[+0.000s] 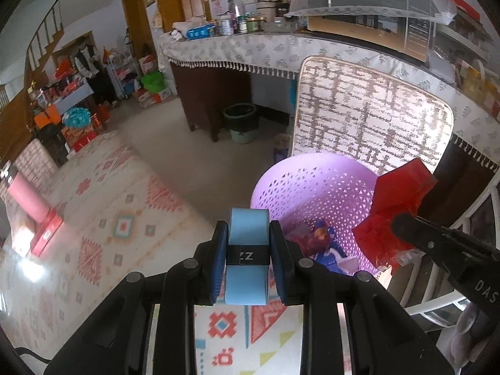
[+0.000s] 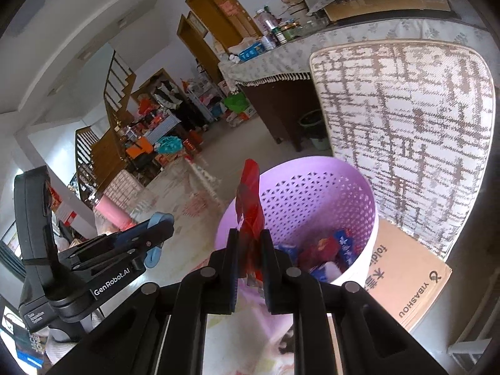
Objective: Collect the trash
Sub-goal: 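Hold both items over the wastebasket and open both tools to drop them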
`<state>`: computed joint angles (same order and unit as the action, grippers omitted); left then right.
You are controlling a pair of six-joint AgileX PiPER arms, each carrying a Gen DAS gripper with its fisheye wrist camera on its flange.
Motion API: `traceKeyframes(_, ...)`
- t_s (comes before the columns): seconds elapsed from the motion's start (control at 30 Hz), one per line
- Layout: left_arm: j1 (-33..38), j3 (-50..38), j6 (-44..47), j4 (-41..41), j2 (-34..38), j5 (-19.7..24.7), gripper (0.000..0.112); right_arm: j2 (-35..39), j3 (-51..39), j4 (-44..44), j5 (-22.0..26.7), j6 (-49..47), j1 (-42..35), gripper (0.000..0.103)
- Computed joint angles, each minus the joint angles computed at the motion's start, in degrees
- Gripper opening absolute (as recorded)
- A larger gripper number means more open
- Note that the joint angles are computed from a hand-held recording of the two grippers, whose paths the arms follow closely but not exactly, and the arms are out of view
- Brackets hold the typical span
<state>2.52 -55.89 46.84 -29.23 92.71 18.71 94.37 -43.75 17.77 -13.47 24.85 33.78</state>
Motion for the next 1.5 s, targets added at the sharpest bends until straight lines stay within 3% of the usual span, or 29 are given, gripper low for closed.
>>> traceKeyframes(0.5, -6.8, -8.4, -13.0, 12.2, 7.5, -0.1, 0.025, 5.0, -3.2, -14.8, 1.0, 13.9, -5.1, 0.014)
traceKeyframes(0.77, -7.4, -15.6, -15.3, 12.2, 14.1, 4.5, 0.025, 8.0, -5.6, -22.7, 1.9, 21.1, -8.0, 0.014)
traceKeyframes(1.0, -8.3, -18.6, -17.9, 14.4, 17.9, 5.7, 0.025, 10.2, -7.0, -32.6, 1.7, 30.8, -10.1, 0.014)
traceKeyframes(1.5, -7.3, -24.2, -18.7, 14.1, 23.6, 9.5, 0.025, 13.7, -9.2, -40.1, 2.2, 38.1, -11.4, 0.014)
